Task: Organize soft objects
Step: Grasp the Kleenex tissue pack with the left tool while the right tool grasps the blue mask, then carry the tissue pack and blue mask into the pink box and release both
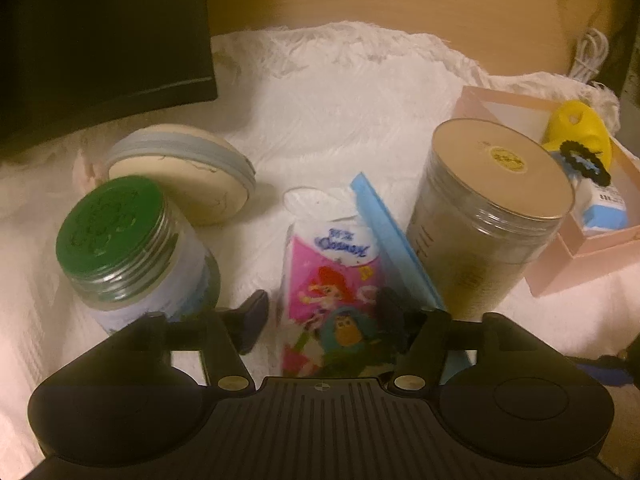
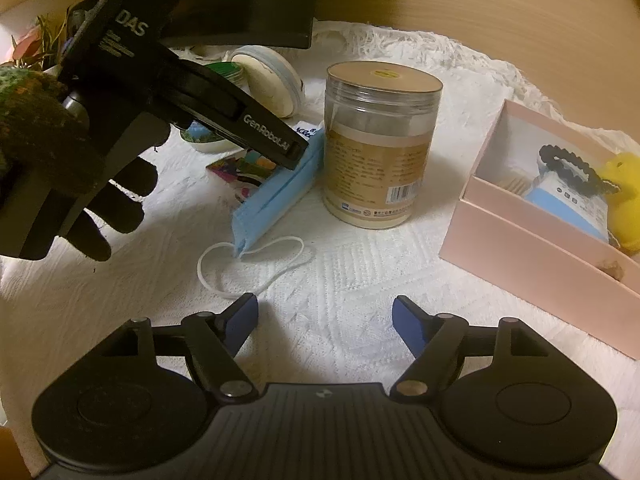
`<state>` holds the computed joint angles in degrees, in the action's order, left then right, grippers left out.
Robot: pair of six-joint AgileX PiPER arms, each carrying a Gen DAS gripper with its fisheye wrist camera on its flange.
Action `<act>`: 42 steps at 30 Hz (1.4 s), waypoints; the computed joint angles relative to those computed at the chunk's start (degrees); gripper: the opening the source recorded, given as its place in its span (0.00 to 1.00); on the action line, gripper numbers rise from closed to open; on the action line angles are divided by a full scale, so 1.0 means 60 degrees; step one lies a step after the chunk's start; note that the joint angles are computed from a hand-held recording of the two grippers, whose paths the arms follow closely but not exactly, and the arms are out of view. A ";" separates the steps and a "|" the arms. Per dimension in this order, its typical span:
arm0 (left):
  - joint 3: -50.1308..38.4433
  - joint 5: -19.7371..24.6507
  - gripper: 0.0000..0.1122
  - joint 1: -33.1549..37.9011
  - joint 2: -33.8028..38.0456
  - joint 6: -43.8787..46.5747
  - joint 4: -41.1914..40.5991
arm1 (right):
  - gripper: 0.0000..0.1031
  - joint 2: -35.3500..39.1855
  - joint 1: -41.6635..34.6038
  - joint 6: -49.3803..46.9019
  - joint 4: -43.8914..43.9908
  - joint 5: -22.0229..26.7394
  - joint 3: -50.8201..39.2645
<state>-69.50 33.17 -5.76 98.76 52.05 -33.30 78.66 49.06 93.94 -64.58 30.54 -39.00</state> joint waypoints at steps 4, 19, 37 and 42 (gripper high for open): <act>0.0201 0.0271 0.59 -0.0016 -0.0030 0.0511 -0.0054 | 0.74 -0.0047 0.0051 0.0120 -0.0063 0.0036 0.0066; 0.1379 0.1038 0.27 0.1702 -0.1520 0.0850 -0.1864 | 0.74 -0.0718 -0.0048 -0.1061 0.0451 0.0589 -0.0605; -0.0326 0.2874 0.26 0.4327 -0.1655 0.1819 -0.3348 | 0.03 0.2425 -0.0859 -0.5202 0.3891 0.1704 -0.5740; -0.2198 0.2926 0.26 0.3693 -0.1268 0.1008 -0.3222 | 0.03 0.1087 -0.1333 -0.6077 0.3441 0.1829 -0.6369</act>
